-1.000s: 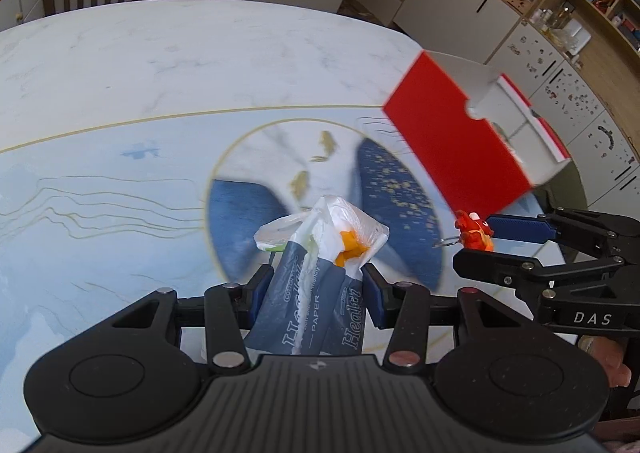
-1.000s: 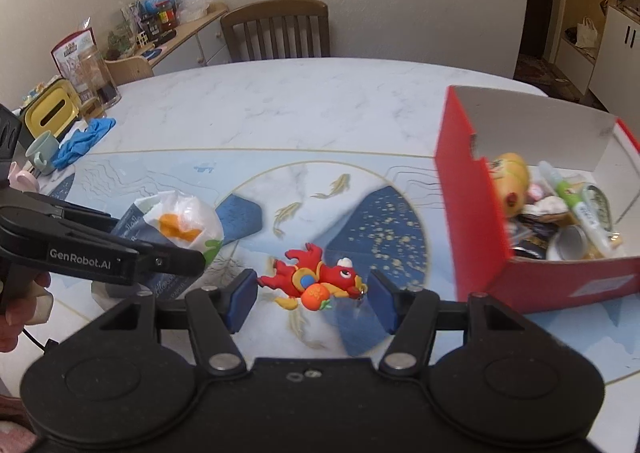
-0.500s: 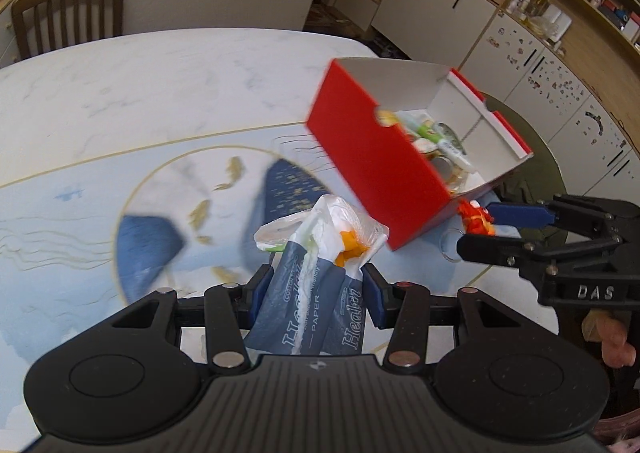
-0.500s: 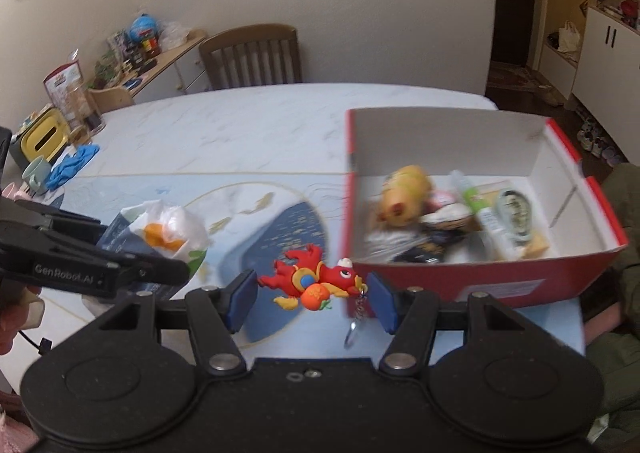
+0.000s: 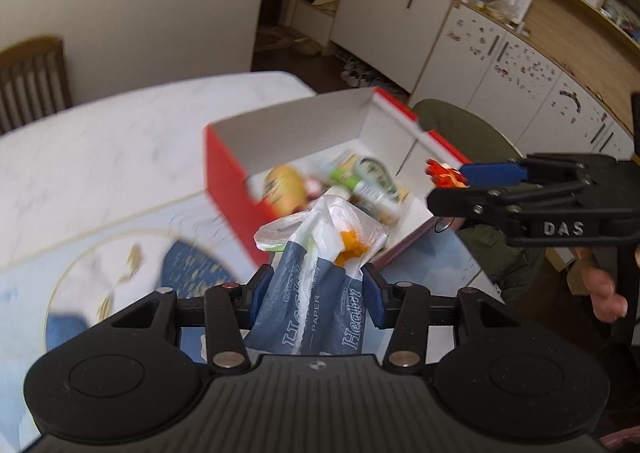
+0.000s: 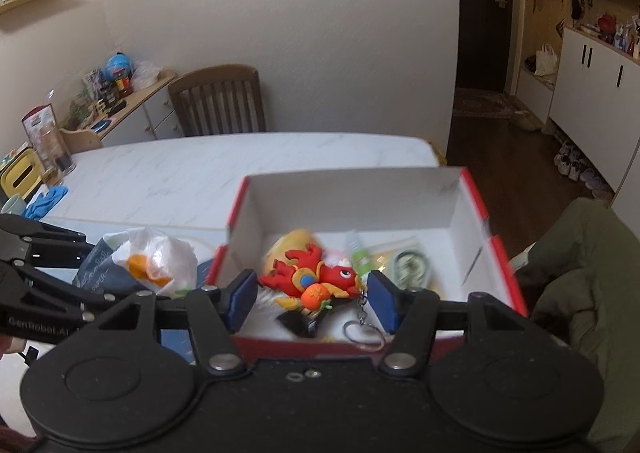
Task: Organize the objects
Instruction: 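Carry the tissue packet and dragon keychain with both tools over the shoebox, then lower both tools into the box and open them to drop the items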
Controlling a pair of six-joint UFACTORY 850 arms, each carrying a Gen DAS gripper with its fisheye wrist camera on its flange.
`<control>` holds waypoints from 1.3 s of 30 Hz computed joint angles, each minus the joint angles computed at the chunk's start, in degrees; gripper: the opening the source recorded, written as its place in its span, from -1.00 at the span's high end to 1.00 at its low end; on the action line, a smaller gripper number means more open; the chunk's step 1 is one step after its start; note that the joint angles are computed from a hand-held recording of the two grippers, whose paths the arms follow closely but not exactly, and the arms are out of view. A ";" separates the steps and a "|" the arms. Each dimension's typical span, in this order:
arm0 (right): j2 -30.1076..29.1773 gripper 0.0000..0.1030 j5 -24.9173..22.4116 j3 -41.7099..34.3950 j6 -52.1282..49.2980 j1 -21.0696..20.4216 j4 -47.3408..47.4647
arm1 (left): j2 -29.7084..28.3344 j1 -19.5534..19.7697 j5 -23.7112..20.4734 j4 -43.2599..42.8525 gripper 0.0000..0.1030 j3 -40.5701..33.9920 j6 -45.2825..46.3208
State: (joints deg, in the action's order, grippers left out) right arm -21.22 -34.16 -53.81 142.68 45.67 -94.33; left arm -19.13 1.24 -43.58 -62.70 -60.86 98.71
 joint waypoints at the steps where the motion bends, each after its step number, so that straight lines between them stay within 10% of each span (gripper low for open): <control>1: 0.31 -0.16 0.09 0.42 0.26 -0.64 -0.85 | 0.28 -0.98 0.70 -0.46 0.10 0.07 0.41; 19: -4.89 -0.16 5.12 -1.60 -0.64 -10.59 -6.97 | -4.62 -14.96 16.34 -6.13 0.10 -4.15 7.66; 39: -13.41 -0.17 10.05 -7.66 -10.94 -14.00 -0.60 | -12.65 -18.16 20.80 1.60 0.09 -8.12 2.73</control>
State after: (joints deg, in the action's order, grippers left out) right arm -34.63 -24.11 -61.47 131.74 31.67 -94.92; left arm -31.78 -16.92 -22.77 -61.10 -68.97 101.43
